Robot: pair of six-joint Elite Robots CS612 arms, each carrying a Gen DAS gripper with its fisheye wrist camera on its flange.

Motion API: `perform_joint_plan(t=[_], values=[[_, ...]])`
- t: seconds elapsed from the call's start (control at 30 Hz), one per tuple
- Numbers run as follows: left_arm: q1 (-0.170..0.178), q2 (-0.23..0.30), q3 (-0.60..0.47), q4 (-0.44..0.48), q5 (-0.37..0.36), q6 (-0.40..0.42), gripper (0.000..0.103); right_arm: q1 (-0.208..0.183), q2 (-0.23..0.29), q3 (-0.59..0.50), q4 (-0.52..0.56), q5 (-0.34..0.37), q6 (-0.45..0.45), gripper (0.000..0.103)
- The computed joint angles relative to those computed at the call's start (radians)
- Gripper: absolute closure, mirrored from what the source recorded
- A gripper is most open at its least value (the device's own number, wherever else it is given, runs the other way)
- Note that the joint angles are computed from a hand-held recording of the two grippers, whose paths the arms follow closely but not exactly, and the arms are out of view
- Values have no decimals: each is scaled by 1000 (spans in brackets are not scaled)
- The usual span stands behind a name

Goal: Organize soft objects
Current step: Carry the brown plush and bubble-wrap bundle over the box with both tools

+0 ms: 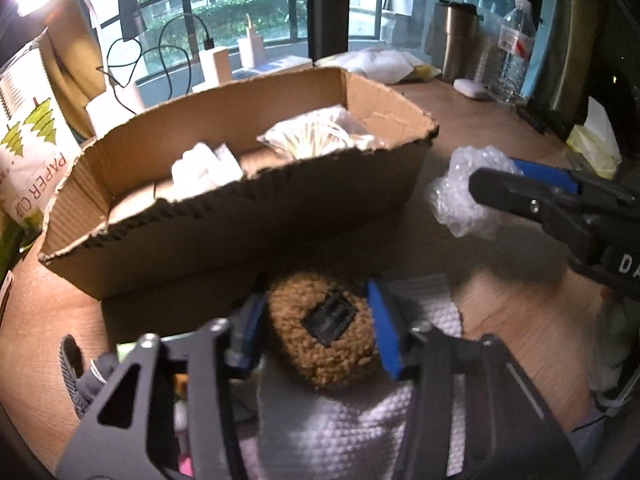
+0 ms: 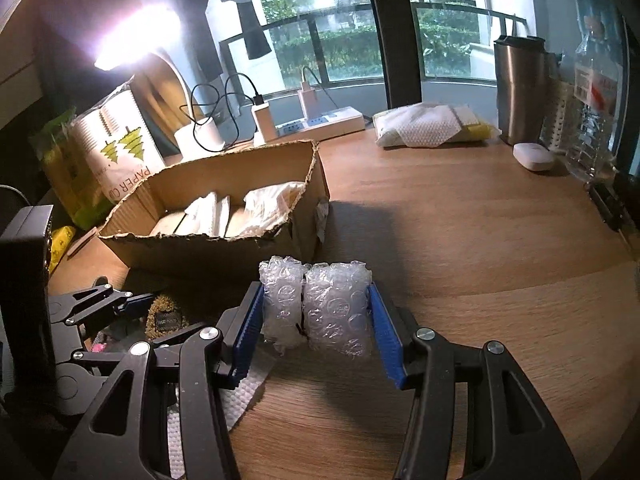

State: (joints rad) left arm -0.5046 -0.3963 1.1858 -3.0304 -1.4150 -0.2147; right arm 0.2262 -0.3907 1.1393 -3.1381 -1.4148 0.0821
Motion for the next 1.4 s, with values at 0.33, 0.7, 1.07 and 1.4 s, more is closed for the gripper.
perform_joint_plan(t=[0.33,0.7,1.07,1.4], values=[[10,-39,62,-143,-53,-20,62,10,-26,34,-42,-15,-4,48],[22,-93,151,-305,-22,-33,62,29,-55,55,-88,-45,-28,48],[43,-121,213,-381,7,-51,62,54,-58,34,-88,-58,-61,48],[69,-120,203,-403,3,-46,62,67,-40,-20,-63,-74,-79,48]])
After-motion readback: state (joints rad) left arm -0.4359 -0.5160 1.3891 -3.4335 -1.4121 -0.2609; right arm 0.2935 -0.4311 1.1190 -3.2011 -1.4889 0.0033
